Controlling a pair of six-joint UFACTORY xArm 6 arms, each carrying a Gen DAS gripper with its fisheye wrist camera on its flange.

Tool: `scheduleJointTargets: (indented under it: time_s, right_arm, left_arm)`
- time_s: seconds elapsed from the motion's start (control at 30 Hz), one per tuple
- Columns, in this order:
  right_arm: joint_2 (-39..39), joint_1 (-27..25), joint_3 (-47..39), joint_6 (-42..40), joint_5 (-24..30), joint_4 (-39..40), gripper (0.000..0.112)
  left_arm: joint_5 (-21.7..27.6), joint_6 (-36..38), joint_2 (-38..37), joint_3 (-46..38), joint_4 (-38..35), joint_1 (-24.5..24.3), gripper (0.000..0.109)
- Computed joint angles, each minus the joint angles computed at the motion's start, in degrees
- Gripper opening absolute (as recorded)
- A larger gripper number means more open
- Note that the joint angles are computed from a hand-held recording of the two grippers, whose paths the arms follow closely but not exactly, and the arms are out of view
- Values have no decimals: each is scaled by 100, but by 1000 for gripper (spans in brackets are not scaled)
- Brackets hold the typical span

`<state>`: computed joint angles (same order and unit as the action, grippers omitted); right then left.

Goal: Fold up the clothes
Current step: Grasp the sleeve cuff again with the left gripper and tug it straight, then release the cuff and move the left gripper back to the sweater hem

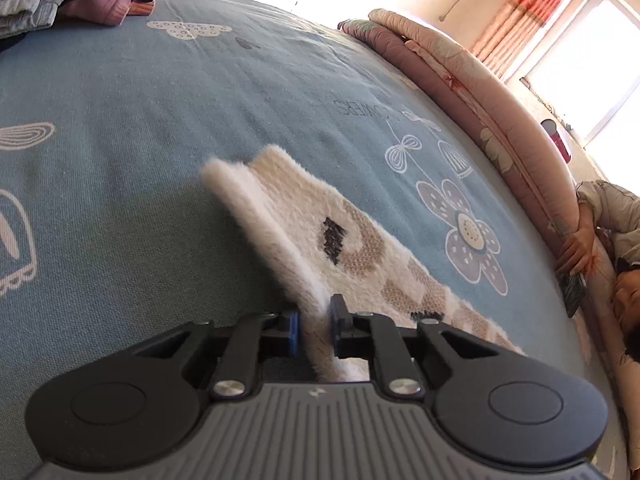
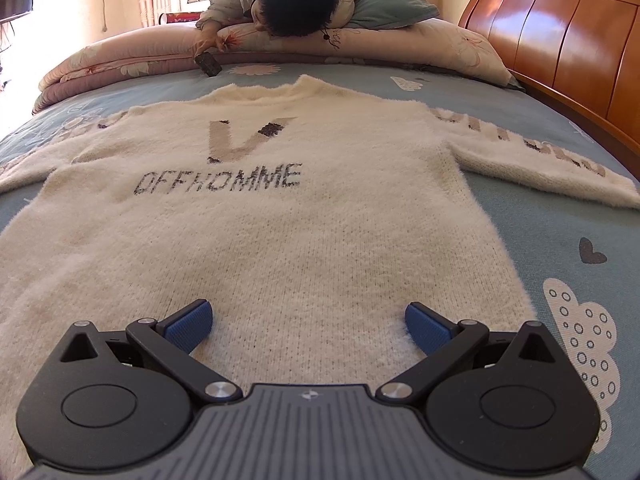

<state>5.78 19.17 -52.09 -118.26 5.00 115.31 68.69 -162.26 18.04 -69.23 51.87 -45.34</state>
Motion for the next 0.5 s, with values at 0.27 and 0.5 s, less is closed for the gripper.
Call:
scheduleJointTargets:
  time_s: [0.27,0.5]
  right_arm:
    - [-7,-9,18,99,20,-104,103]
    - [-24,-31,51,209,77,-263,103]
  left_arm:
    - [480,928,-59,-187,-529,98,12]
    - [846,974,-274,-196,-931,-181,38]
